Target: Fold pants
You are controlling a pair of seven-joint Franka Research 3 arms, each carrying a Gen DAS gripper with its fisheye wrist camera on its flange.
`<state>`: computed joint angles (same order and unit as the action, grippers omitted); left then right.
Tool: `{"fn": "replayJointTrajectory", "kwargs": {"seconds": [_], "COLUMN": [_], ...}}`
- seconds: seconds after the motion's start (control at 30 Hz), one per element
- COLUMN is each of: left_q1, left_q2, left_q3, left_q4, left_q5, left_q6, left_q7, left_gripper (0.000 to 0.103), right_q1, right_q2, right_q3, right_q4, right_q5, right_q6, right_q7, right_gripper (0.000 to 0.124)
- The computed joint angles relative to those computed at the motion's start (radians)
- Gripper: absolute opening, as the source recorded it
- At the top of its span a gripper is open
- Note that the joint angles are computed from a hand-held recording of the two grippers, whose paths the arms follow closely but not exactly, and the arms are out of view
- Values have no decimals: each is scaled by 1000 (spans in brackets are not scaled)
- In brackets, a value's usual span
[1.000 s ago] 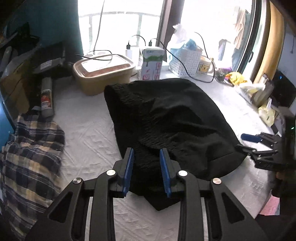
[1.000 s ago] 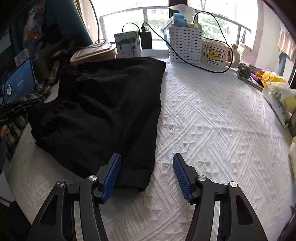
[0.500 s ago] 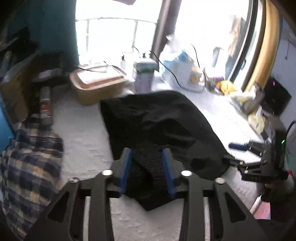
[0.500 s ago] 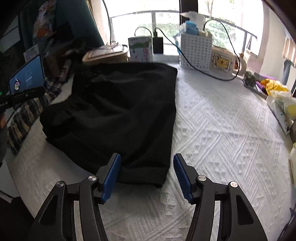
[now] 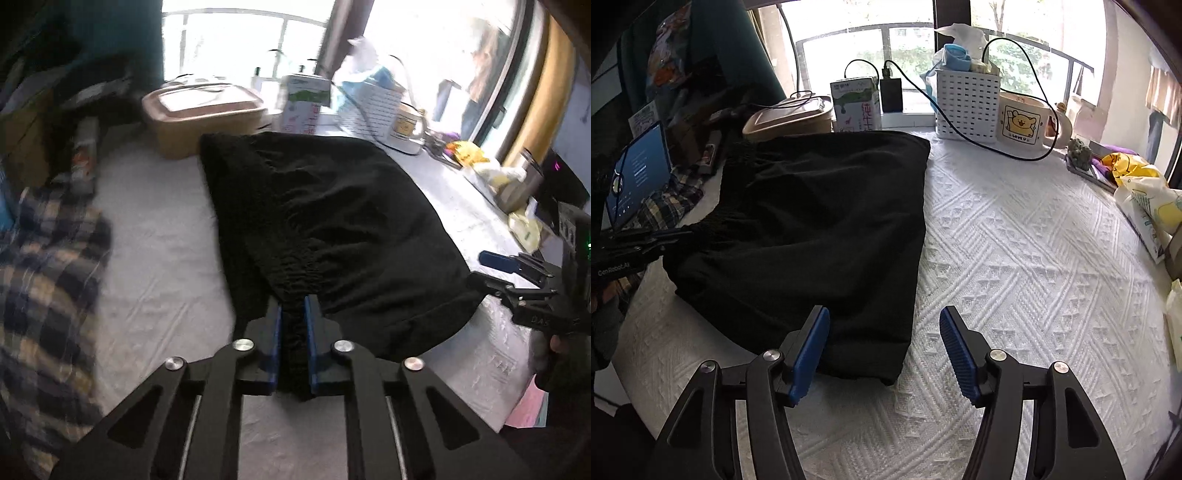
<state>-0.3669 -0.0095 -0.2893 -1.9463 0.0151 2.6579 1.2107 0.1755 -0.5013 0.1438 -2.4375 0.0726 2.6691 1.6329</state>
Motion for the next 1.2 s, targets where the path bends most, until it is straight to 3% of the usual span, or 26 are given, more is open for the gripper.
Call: {"fn": "replayJointTrajectory", "kwargs": {"seconds": [0.2, 0.3, 0.47, 0.57, 0.77, 0.9, 1.07, 1.2], "left_q1": [6, 7, 37, 53, 51, 56, 79, 65], "left_q2": [-49, -52, -39, 15, 228, 342, 365, 395], "left_q3": [16, 27, 34, 37, 42, 35, 6, 12], "left_q4": [-57, -45, 17, 96, 340, 479, 490, 529], "left_q5": [-68, -119, -4, 62, 173, 148, 78, 81], "left_q6": [-10, -18, 2, 20, -51, -130, -98, -117], "left_q7": [10, 35, -18, -29, -53, -37, 44, 68], "left_gripper": [10, 18, 45, 54, 55, 55, 55, 55], "right_q1": [1, 6, 2, 42, 69, 60, 30, 19], "right_q2": [21, 30, 64, 118, 305, 449, 621, 700], "right_q3": [-8, -18, -35, -90, -144, -140, -119, -106], "right_q4": [10, 18, 61, 110, 317, 489, 705, 813], "right_q5": [5, 13, 8, 80, 242, 316, 317, 283], "right_q6": [-5, 1, 23, 70, 63, 12, -79, -152], "right_q7": [-7, -18, -67, -155, -293, -366, -415, -455], "right_gripper": [64, 64, 64, 64, 64, 64, 47, 38]}}
